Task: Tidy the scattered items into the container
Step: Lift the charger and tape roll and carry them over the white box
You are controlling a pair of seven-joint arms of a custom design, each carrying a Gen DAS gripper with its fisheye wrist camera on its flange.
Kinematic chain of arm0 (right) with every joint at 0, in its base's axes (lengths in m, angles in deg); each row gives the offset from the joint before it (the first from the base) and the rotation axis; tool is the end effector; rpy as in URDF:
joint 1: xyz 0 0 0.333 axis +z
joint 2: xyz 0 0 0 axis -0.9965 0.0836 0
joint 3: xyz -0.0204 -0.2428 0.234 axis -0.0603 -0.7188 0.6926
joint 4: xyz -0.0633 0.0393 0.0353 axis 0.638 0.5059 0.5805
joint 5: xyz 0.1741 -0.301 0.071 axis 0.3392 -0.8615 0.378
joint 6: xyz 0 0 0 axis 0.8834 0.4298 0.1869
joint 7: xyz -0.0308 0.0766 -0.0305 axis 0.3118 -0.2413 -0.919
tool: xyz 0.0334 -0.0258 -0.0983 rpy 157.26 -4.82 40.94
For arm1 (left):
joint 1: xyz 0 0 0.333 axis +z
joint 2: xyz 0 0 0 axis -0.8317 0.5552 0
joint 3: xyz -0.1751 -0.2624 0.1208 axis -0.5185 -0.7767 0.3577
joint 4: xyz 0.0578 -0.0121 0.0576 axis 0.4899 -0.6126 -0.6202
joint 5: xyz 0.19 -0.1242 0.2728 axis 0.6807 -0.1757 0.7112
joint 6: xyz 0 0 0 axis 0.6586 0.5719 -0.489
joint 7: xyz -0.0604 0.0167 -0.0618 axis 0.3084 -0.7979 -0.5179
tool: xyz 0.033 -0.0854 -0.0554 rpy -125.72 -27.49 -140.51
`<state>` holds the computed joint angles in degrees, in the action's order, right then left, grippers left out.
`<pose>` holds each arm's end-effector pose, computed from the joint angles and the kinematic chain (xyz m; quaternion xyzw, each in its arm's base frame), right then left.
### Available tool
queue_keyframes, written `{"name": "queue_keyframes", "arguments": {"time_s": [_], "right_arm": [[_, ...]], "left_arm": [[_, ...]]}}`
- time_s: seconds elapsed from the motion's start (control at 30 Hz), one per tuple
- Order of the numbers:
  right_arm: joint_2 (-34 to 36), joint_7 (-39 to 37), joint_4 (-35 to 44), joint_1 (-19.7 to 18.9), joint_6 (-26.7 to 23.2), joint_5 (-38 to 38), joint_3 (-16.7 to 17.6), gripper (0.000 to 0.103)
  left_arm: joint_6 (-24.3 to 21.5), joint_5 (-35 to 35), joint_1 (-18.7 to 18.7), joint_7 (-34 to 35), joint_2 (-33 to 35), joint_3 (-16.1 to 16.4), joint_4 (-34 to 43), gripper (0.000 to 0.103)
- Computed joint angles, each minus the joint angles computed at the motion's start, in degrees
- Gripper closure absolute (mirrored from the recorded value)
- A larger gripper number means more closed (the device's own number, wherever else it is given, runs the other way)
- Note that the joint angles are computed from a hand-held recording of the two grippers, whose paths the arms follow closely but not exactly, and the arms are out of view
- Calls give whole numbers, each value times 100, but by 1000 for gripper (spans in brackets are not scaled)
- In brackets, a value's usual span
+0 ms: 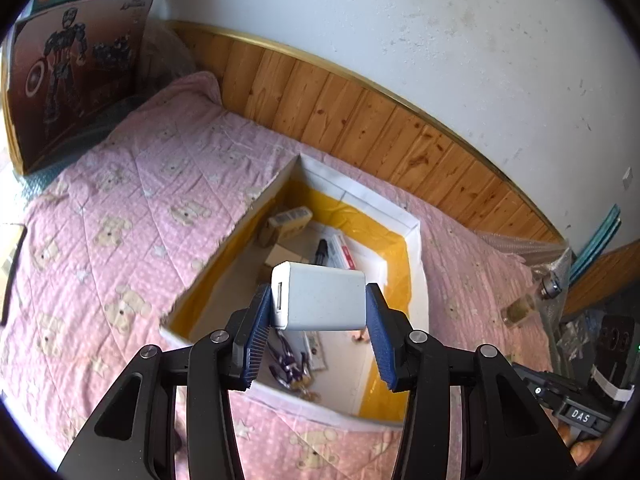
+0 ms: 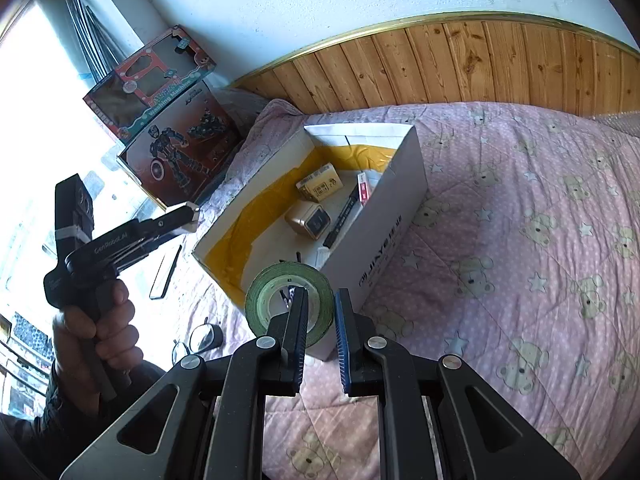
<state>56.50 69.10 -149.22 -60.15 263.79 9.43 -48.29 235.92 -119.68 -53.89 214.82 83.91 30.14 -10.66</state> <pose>0.5053 0.3202 0.4866 -0.6130 0.6820 -0.0868 0.3894 0.6415 -0.0768 0.5349 -0.5665 0.7128 -0.4089 0.0612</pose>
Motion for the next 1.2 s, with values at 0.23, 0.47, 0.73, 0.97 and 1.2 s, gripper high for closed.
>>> {"name": "queue_keyframes", "arguments": {"time_s": [0.23, 0.47, 0.73, 0.97, 1.2], "right_arm": [[289, -559, 492, -207, -178, 347, 215, 89], [608, -1068, 1000, -305, -387, 638, 292, 89], [1051, -1607, 1713, -450, -708, 944, 359, 89], [1512, -2077, 2466, -493, -1108, 1045, 316, 89], [2024, -2392, 3327, -463, -1673, 1067, 192, 89]], "left_arm": [[-68, 426, -65, -279, 436, -19, 517, 56], [-201, 831, -84, -532, 730, -41, 757, 56], [-367, 1298, -105, -796, 955, -6, 995, 56], [-441, 1574, -121, -988, 1145, 13, 1232, 56], [-628, 1941, -174, -1319, 1440, 76, 1611, 56]]}}
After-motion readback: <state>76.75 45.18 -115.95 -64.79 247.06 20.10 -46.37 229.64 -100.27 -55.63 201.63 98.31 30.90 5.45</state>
